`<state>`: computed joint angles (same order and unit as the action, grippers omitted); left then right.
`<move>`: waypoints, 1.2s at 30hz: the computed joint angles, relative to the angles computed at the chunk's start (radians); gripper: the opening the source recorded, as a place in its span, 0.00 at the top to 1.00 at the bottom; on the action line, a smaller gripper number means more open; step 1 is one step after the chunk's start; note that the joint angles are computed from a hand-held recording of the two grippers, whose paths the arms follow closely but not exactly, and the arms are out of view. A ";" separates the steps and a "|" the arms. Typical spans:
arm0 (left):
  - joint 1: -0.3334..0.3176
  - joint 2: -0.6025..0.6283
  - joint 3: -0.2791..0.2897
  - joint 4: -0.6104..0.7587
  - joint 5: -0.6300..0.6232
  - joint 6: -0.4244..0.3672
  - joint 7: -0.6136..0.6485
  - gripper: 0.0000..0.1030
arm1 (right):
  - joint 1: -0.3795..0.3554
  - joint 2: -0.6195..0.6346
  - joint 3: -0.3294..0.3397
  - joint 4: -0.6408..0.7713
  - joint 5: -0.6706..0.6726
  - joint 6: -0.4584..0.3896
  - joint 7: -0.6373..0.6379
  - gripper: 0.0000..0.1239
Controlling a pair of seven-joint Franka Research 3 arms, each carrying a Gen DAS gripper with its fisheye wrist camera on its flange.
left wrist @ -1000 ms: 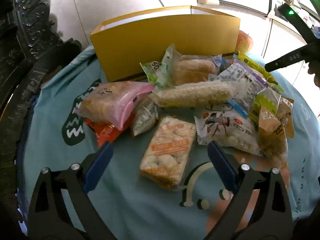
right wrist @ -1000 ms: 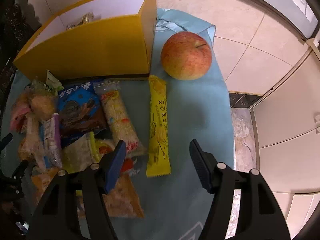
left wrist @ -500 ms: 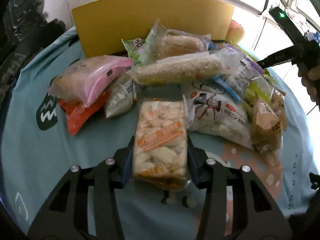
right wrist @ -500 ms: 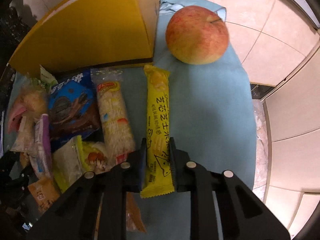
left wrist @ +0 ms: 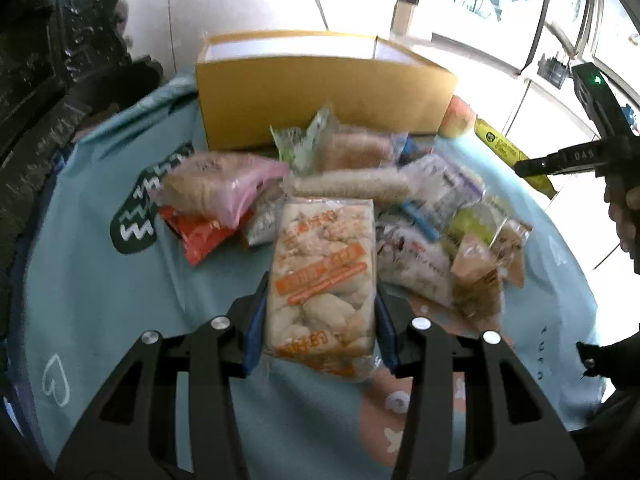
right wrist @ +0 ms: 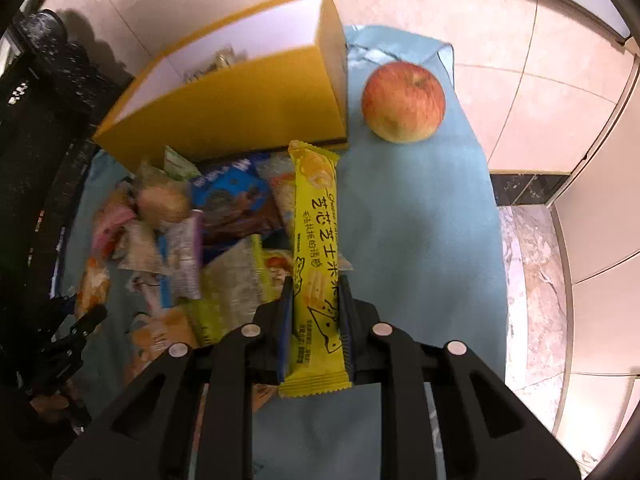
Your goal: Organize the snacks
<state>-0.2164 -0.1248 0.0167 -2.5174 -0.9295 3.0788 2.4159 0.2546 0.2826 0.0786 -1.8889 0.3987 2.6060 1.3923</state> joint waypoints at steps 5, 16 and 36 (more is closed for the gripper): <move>-0.044 -0.048 0.025 0.016 -0.021 0.040 0.000 0.55 | 0.014 -0.067 0.017 -0.001 0.021 0.012 -0.021 0.83; -0.064 -0.066 0.072 0.129 0.180 0.073 -0.207 0.55 | 0.045 -0.121 0.028 0.113 0.041 0.029 -0.084 0.83; 0.074 0.064 -0.018 0.353 0.560 0.017 -0.577 0.55 | 0.076 0.001 0.008 0.332 -0.082 0.034 -0.047 0.83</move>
